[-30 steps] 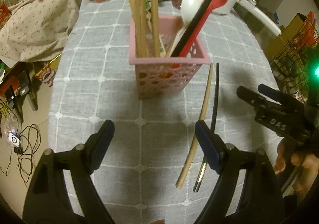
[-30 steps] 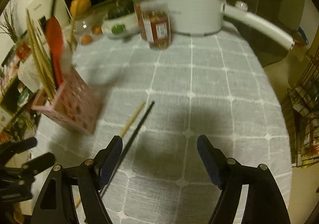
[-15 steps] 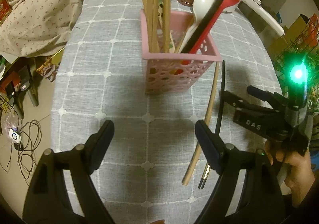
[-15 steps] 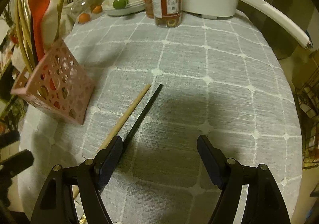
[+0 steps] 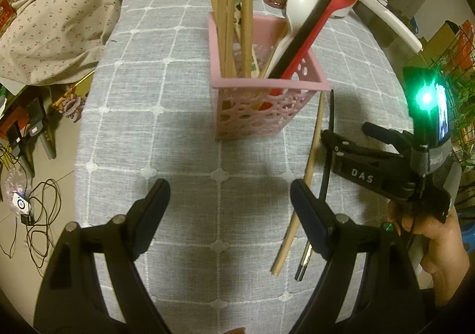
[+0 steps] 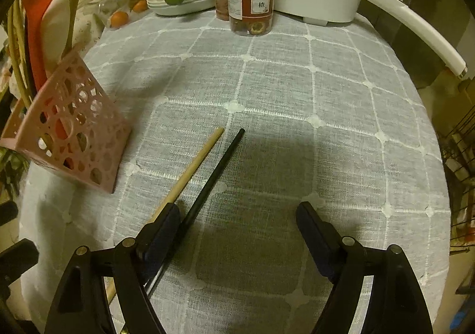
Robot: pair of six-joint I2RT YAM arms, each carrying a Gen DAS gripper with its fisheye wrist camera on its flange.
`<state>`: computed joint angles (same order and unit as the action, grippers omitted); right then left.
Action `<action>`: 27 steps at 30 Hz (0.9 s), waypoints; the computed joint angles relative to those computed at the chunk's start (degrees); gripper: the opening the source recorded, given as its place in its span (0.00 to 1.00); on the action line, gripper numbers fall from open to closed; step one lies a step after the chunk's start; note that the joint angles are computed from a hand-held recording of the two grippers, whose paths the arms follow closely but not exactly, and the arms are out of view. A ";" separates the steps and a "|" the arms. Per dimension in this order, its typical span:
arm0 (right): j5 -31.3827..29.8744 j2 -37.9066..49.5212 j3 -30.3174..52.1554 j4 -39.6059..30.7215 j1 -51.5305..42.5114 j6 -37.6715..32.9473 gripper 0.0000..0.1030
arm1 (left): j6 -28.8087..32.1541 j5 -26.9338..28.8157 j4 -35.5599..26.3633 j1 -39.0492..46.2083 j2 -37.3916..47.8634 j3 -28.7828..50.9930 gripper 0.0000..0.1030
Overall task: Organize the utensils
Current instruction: 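Grasp the black chopstick with the right tool while the left tool grasps the wooden chopstick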
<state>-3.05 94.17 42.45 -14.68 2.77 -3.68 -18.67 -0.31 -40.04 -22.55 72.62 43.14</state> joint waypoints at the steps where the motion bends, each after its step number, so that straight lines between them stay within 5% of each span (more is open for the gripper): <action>1: 0.93 0.18 0.18 -0.26 0.53 -0.24 0.79 | 0.04 0.04 0.02 0.00 -0.02 -0.02 0.81; 2: 1.27 0.31 0.33 -0.45 0.68 -0.37 0.77 | 0.10 0.09 0.01 -0.02 -0.14 -0.09 0.81; 7: -1.73 -0.87 1.13 -3.23 0.51 -2.96 0.22 | 0.77 0.76 0.09 0.19 -0.60 -0.36 0.81; 8: -2.97 -0.97 1.31 -4.08 0.30 -3.88 0.18 | 0.92 0.81 0.03 0.11 -0.66 -0.30 0.81; 19: -9.65 -1.86 2.35 -11.79 -7.49 -10.25 0.07 | 2.40 -0.71 0.93 -5.65 -1.39 -0.36 0.80; 27: -15.09 -3.17 2.99 -17.17 -17.04 -15.94 0.07 | 1.77 2.40 10.45 -10.82 7.11 0.79 0.38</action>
<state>-18.14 91.00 45.44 -31.85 -14.27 -19.63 -16.90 2.10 -29.59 -33.36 79.72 43.93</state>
